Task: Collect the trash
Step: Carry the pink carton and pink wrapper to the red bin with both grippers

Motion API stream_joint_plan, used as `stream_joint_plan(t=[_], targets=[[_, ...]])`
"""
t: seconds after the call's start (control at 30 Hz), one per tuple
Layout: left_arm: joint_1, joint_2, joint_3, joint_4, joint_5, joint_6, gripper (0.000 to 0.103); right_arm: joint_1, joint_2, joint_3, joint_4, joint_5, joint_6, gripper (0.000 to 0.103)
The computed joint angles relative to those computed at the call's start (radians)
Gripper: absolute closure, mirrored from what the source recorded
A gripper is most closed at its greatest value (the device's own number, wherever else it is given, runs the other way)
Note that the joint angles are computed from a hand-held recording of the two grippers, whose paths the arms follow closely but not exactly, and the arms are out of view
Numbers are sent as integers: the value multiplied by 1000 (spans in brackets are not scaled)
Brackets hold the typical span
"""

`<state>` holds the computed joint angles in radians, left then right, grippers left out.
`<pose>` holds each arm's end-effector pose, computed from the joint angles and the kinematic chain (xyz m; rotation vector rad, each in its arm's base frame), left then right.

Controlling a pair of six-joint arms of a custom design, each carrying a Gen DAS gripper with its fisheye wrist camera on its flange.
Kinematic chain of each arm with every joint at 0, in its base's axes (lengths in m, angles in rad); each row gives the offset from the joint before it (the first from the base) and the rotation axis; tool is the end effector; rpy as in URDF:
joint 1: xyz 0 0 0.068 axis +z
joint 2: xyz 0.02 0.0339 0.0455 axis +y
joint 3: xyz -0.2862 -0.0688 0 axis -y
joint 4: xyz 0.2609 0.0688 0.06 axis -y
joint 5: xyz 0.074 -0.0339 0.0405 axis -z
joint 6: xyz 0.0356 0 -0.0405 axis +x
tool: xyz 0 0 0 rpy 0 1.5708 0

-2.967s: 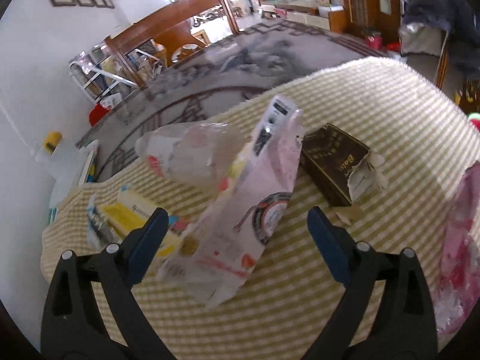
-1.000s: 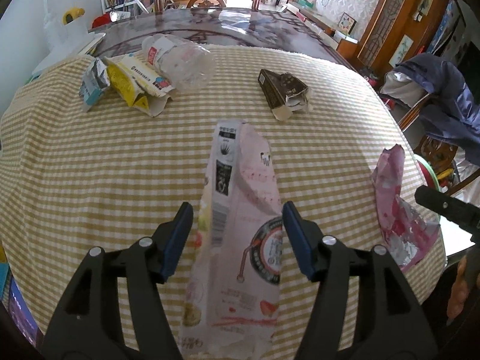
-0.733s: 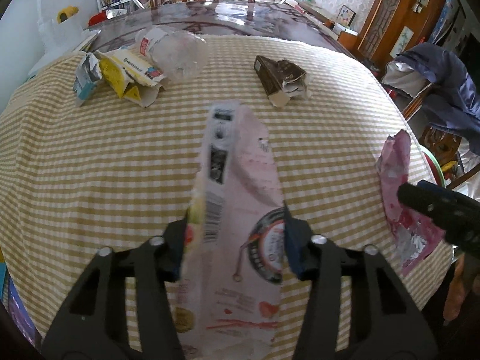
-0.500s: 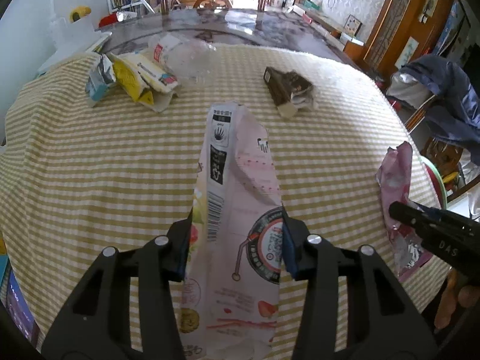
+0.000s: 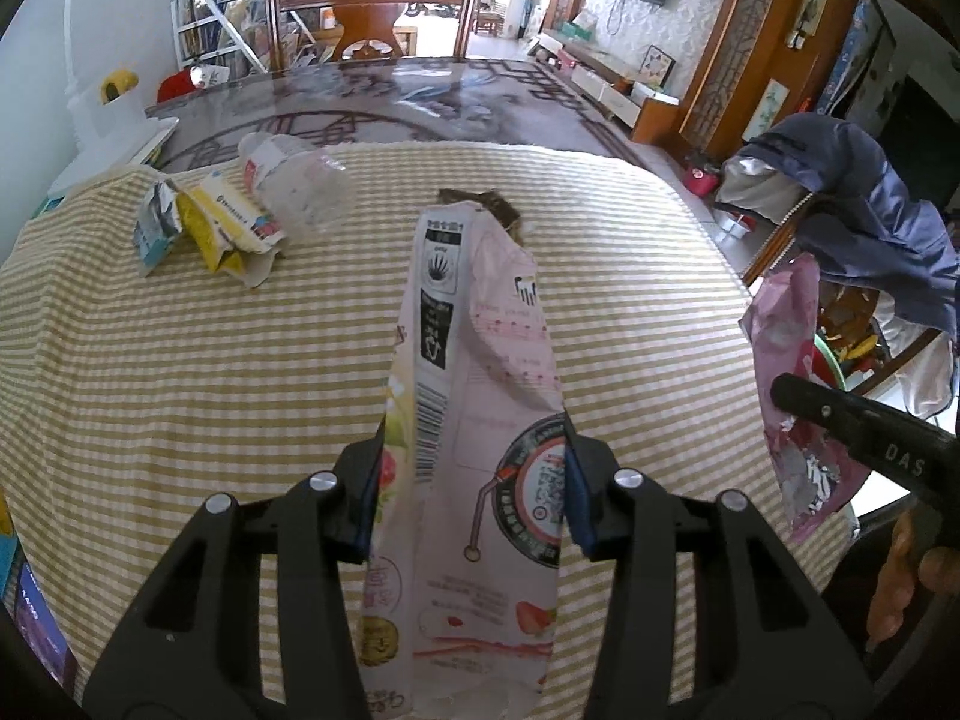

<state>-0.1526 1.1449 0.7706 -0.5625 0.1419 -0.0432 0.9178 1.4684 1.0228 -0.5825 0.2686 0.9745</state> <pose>0.2278 -0.0401 0.2466 0.1958 2.5053 -0.2583 0.1946 0.2389 0.2471 0.1705 2.5823 0.3793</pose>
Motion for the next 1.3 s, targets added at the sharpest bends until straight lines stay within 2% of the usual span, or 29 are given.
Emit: stream_joint_plan(t=[0.53, 0.93, 1.2, 1.3], targets=[[-231, -5, 74, 0, -67, -72, 58, -23, -194, -77, -41, 70, 59, 76], [-421, 123, 157, 48, -104, -120, 58, -140, -389, -195, -109, 86, 91, 76], [-540, 243, 237, 88, -80, -160, 58, -271, -581, -287, -223, 99, 113, 75], [-602, 289, 263, 109, -117, -149, 58, -351, -663, -316, -277, 87, 98, 75]])
